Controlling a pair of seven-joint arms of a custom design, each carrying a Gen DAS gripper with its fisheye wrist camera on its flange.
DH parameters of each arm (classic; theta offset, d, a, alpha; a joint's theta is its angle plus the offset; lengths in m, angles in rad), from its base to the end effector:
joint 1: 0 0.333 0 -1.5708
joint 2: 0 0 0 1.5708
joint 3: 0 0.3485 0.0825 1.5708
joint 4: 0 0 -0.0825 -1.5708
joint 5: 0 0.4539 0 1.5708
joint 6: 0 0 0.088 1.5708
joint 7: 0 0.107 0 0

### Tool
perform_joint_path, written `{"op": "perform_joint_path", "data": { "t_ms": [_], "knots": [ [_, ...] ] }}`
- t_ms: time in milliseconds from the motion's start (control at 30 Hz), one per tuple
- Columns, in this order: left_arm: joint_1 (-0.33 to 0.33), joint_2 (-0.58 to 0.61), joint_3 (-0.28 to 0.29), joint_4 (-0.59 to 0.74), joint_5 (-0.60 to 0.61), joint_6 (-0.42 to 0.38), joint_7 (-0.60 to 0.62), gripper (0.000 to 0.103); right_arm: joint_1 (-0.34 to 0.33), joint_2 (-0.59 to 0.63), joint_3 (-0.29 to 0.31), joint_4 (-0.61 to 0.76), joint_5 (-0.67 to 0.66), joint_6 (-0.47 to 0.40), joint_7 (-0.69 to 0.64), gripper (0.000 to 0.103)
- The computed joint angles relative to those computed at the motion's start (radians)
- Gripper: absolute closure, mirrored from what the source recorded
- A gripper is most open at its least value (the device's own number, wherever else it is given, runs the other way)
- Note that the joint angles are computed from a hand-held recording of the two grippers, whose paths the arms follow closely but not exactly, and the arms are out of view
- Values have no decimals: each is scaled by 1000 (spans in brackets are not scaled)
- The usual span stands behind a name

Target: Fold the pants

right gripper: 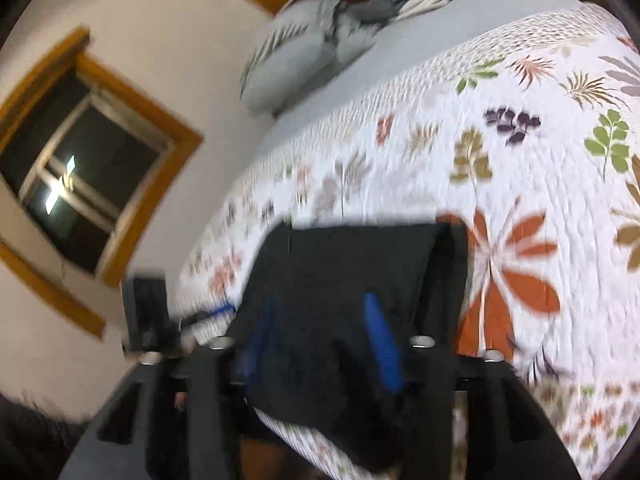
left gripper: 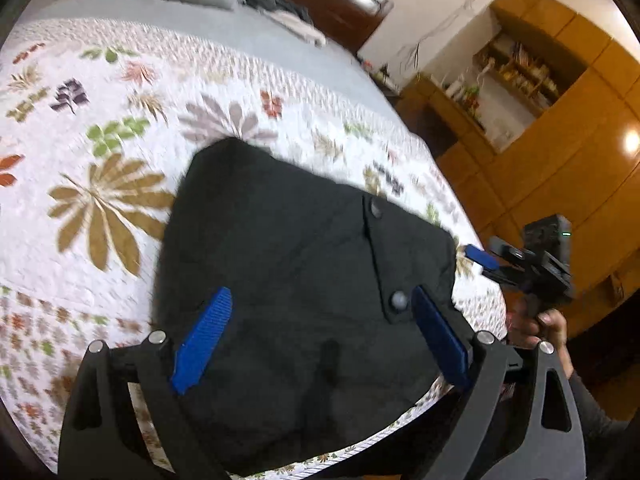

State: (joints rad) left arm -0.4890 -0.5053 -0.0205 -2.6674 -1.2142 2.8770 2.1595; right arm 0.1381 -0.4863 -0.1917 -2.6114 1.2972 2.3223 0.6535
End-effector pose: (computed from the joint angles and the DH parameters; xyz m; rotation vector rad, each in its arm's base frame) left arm 0.4120 -0.1690 0.4399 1.9693 -2.0002 1.3673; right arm 0.4544 -0.0058 0.4322 -1.4504 1.4692 0.2433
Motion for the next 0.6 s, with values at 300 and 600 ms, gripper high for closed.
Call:
{"op": "perform_joint_path", "data": {
  "t_ms": [300, 600],
  "knots": [
    [49, -13, 82, 14, 26, -99, -18, 11, -47, 271, 43, 145, -22, -3, 111, 69],
    [194, 193, 195, 190, 50, -610, 12, 5, -141, 146, -7, 62, -163, -133, 274, 5]
  ]
}}
